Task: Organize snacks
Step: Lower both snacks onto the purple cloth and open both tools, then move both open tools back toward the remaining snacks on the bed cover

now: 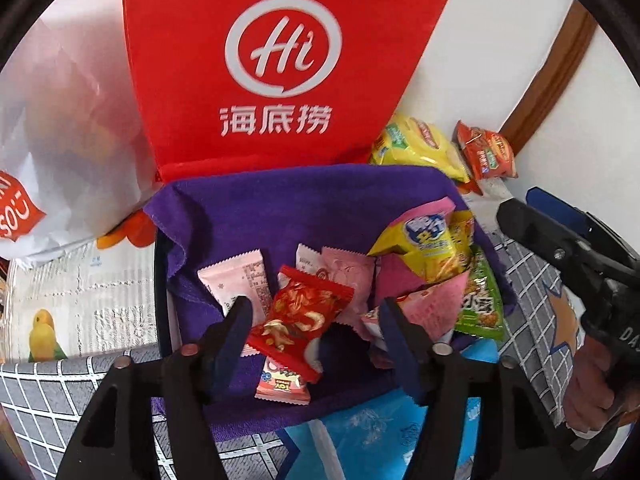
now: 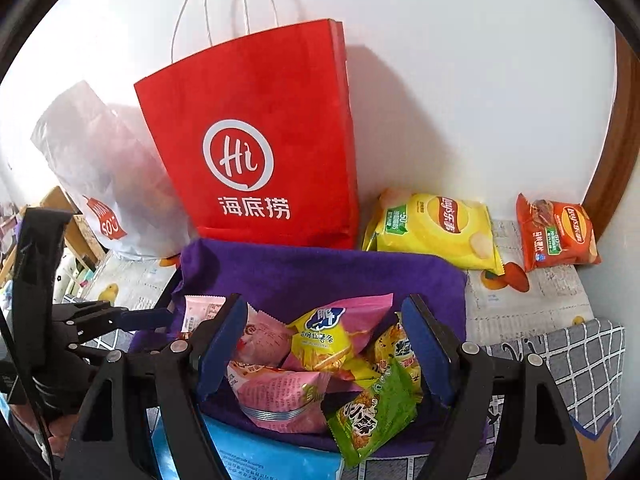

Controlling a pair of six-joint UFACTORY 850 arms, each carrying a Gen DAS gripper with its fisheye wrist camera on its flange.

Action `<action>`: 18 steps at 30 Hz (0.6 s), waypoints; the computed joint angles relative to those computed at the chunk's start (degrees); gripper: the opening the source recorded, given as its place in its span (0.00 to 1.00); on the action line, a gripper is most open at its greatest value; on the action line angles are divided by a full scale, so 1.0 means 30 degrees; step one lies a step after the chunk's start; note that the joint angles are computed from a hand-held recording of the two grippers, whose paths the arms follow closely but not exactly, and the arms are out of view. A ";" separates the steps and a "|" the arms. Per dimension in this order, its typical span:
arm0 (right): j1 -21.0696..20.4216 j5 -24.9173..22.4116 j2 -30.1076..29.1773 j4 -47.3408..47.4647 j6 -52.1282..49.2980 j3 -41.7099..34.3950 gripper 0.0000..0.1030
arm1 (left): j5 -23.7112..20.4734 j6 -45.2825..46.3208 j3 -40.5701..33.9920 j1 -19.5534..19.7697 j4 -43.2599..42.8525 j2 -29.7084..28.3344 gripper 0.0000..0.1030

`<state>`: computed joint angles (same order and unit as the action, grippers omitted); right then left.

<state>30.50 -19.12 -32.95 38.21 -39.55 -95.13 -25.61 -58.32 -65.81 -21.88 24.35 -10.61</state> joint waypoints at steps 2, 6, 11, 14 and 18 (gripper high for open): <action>0.0041 0.0435 0.0280 0.0150 -0.0359 0.0331 0.77 | -0.0007 -0.0220 0.0039 -0.0031 0.0187 0.0217 0.64; 0.0187 0.1761 0.1039 -0.0032 -0.0267 0.1270 0.77 | -0.0067 -0.0275 0.0136 -0.0086 0.0195 0.0623 0.64; 0.0137 0.2307 0.2057 -0.0653 0.0655 0.2498 0.77 | -0.0165 -0.0803 0.0216 -0.0573 0.1094 0.1119 0.64; 0.0159 0.2845 0.2885 -0.3601 0.3747 0.3529 0.77 | -0.0174 -0.1301 0.0356 -0.0883 0.1673 0.1589 0.64; 0.0062 0.2619 0.3955 -0.6834 0.7088 0.4749 0.77 | -0.0591 -0.1847 0.0393 -0.1290 0.2286 0.2130 0.64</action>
